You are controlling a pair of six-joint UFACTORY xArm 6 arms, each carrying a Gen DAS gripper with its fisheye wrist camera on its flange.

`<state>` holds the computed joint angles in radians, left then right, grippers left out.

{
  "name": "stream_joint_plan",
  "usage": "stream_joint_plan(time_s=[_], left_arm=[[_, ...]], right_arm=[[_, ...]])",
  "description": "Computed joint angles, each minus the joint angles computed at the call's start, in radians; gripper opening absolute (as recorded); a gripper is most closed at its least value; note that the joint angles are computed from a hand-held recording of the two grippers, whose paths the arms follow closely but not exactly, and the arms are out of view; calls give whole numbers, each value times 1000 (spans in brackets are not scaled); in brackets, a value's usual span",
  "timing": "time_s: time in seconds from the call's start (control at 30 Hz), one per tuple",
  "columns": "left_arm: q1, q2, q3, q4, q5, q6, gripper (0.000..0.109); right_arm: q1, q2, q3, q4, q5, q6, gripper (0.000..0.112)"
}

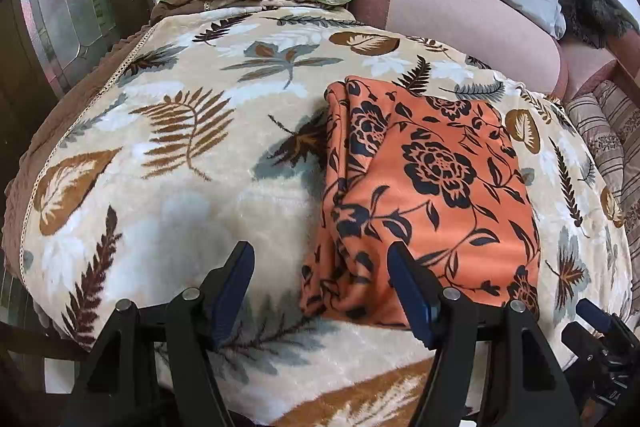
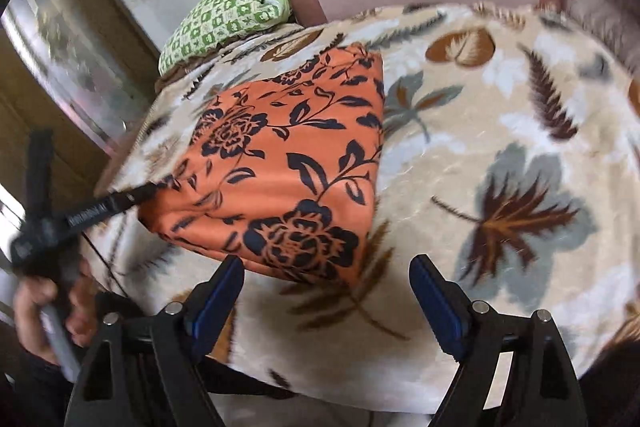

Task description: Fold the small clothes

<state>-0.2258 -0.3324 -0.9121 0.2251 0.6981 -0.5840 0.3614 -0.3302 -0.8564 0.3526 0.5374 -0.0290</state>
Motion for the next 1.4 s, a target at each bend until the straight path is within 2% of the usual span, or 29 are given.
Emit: stream_joint_plan(time_s=[0.17,0.43,0.83,1.03,1.2,1.27,1.4], left_arm=[[-19,-18,9,32,23,-31,70],[-37,-32,24,50,48,-49,70],[20,-15,51,-64,-4,7,70],[49,55,-21,-76,-42,16,70],[44,163,-111,-96,-45,82,70],[36,224,-156,-75,0,99,70],[42,254,-158,-37,-9,78,86]], right_arm=[[0,-14,14,49,-6,-58,87],[-11,-17,36,83,5,-63,87],[-84,47,-21,276,85,-148,87],[-156,232,-238,413,163,-236,87],[-221,542,-569,529,274,-240,87],[-235,679,-725,533,328,-196,87],[-235,880,-978,507,426,-112,87]])
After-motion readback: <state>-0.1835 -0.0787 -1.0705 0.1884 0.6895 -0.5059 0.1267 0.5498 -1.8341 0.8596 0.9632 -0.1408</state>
